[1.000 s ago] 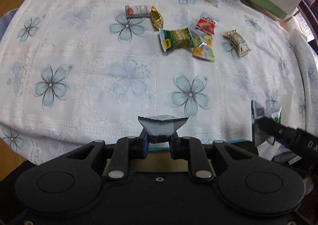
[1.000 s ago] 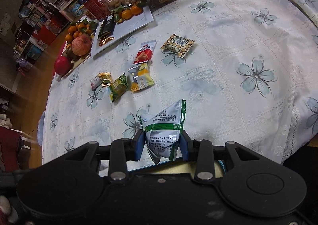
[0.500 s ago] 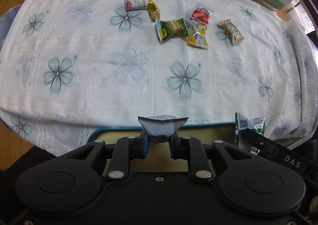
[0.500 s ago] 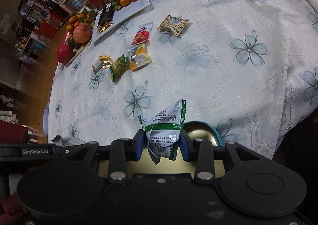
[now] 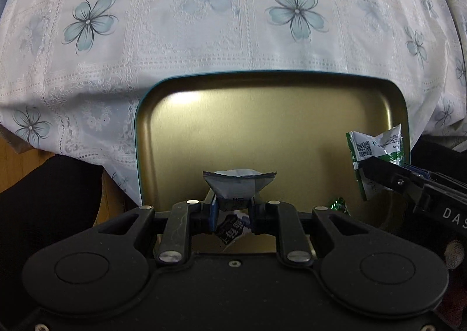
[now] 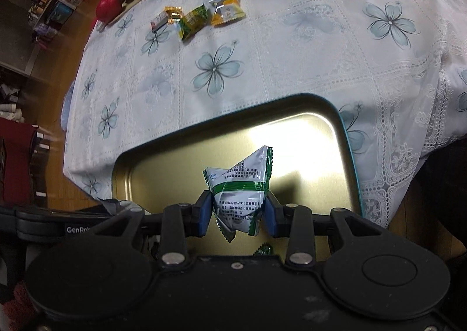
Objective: Organize snacks
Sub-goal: 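Carry both snacks over the gold tray and open both grippers to drop them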
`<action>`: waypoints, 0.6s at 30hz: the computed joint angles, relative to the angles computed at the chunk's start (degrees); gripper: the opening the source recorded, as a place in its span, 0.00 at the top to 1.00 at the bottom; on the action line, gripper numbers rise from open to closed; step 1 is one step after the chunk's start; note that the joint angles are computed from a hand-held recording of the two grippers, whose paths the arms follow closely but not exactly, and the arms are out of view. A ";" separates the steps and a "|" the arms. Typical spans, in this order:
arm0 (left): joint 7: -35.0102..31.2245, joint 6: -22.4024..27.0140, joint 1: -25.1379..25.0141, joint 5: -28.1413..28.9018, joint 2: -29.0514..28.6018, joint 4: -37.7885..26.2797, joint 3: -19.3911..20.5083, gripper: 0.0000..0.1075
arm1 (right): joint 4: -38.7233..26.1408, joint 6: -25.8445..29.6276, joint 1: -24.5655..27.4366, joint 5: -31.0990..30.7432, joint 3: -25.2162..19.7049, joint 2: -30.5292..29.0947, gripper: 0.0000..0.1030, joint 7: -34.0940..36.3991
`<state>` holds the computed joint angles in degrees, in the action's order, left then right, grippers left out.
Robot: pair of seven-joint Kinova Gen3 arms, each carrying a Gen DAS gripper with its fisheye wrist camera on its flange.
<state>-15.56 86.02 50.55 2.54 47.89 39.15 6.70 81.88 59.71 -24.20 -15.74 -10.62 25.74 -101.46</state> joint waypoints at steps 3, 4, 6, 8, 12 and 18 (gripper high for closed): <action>-0.88 1.05 0.15 0.06 0.55 -0.82 0.30 0.74 | 0.42 0.91 -0.97 0.73 -0.32 0.14 0.62 0.29; -1.12 2.21 0.66 -0.59 1.00 -2.03 -0.01 0.74 | 0.70 0.96 -1.15 0.80 -0.41 0.15 0.62 0.47; -1.40 3.02 1.56 -1.79 1.16 -3.09 -0.74 0.74 | 1.63 0.59 -1.67 1.04 -0.35 -0.13 0.62 0.21; -1.15 2.71 2.23 -2.63 0.88 -3.22 -1.27 0.74 | 2.49 0.13 -2.02 1.22 -0.31 -0.29 0.62 -0.06; -1.05 4.34 3.34 -4.03 1.47 -5.42 -1.78 0.71 | 3.08 0.06 -2.76 1.86 -0.29 0.02 0.62 -0.50; -1.68 7.92 4.56 -4.83 3.46 -10.59 -2.28 0.71 | 3.56 -1.40 -3.97 3.79 0.33 -0.39 0.59 -2.16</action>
